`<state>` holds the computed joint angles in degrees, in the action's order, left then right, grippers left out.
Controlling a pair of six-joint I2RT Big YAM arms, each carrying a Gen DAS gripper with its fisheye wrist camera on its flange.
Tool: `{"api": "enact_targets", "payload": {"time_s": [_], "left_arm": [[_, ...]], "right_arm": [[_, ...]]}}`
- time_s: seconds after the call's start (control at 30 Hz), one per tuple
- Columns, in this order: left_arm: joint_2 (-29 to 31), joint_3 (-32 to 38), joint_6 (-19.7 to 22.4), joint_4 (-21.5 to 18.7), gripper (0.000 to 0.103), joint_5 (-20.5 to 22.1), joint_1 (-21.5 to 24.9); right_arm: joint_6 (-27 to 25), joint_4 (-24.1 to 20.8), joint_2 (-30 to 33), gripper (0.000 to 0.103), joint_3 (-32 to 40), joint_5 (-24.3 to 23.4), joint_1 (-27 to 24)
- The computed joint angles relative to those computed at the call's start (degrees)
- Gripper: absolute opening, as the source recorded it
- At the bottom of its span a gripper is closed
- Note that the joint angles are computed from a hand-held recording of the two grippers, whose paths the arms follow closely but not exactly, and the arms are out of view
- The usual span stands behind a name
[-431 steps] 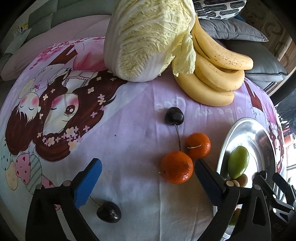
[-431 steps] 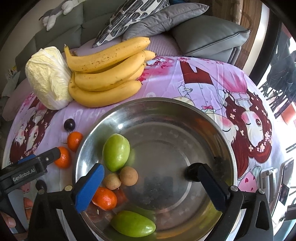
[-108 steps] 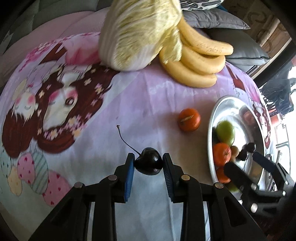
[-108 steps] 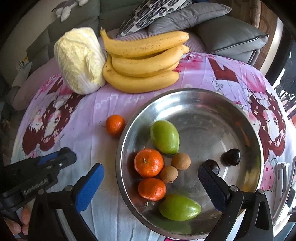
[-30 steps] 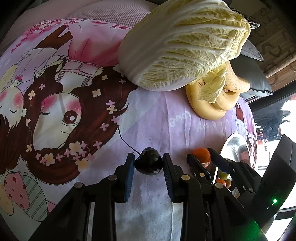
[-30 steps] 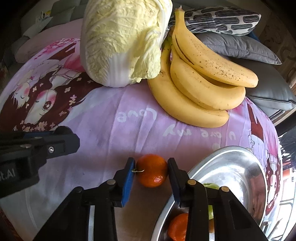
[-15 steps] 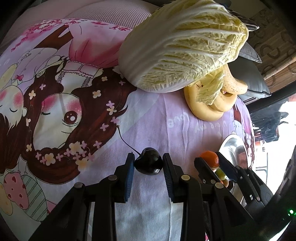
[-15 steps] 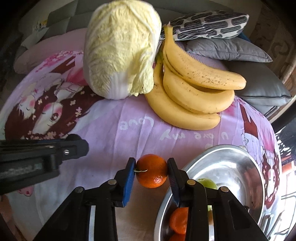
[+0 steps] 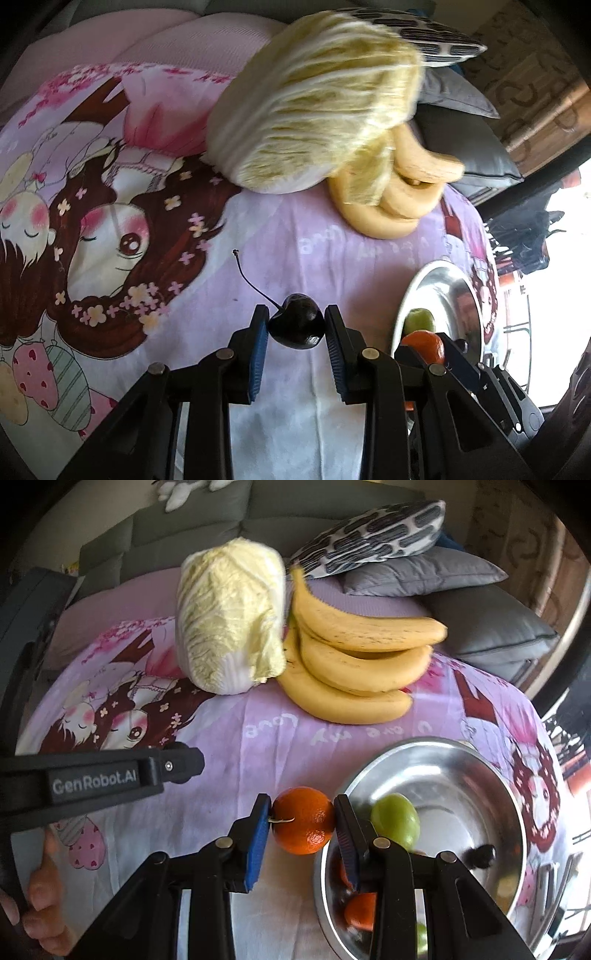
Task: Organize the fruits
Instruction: 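Carry the cherry with the left tool while the right tool carries the tangerine over the bowl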
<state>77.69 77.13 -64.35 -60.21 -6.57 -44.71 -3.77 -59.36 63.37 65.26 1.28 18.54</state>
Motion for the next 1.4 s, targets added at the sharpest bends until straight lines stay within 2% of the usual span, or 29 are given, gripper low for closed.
{"api": "enact_targets", "payload": {"time_s": [0.33,0.5,0.9,1.07,1.4], "left_arm": [[4.3,6.6,2.6,-1.0,0.032,-2.1,-4.1],[7.2,10.0,5.3,0.6,0.032,0.5,-6.2],[17.0,19.5,11.6,-1.2,0.032,4.4,-10.2],[20.0,22.5,13.1,-3.6,0.032,4.8,-11.2],[21.4,24.1,13.2,-5.2,0.031,4.3,-11.4]], "right_arm": [[-0.1,-1.6,-5.0,0.038,-1.6,-3.0,-6.3],[-0.4,-2.0,-6.1,0.038,-2.9,-5.4,-12.4],[-2.6,-2.5,-5.1,0.038,-3.0,-8.9,-26.0],[-3.7,-3.3,-3.4,0.038,-3.1,-10.2,-27.5],[-5.0,-4.2,-2.5,0.038,-3.4,-11.2,-28.8]]}}
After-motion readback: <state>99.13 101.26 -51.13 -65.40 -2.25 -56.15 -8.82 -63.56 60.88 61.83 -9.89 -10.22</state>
